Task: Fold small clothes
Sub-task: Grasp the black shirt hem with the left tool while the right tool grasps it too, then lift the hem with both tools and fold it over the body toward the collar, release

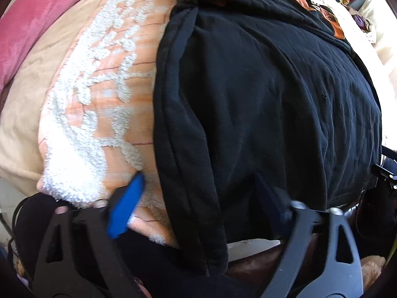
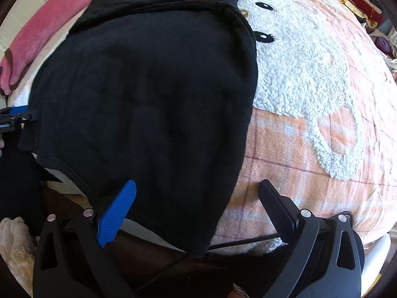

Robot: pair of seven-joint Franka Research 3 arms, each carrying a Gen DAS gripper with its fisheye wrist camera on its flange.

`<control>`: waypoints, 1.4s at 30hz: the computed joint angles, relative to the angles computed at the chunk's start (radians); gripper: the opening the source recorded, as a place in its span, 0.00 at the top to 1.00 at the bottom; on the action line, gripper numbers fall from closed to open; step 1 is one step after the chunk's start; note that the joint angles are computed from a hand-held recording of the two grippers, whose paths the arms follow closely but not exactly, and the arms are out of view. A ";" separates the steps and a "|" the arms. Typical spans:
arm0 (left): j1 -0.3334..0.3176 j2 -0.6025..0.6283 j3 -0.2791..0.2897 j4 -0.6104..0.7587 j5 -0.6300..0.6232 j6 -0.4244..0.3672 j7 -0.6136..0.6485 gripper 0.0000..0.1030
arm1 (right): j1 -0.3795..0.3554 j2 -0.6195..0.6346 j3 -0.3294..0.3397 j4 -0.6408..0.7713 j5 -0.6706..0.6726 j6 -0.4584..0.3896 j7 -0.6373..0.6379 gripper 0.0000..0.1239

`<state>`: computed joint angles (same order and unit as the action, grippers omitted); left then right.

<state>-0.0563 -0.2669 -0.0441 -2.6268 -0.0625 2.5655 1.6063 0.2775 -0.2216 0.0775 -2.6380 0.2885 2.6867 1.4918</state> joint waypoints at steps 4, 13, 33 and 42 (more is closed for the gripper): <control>-0.026 -0.015 0.024 -0.014 -0.075 0.017 0.067 0.63 | 0.010 -0.028 -0.001 -0.020 0.010 0.032 -0.025 0.59; -0.018 -0.018 0.046 -0.005 -0.217 -0.023 0.156 0.75 | 0.011 -0.011 -0.031 -0.009 0.120 0.008 -0.086 0.68; -0.078 -0.056 0.088 -0.004 -0.485 -0.016 0.392 0.94 | 0.058 -0.134 -0.125 -0.059 0.534 0.006 -0.408 0.93; -0.079 -0.097 0.153 0.057 -0.701 -0.006 0.528 0.94 | 0.069 -0.149 -0.163 0.029 0.773 0.031 -0.627 0.93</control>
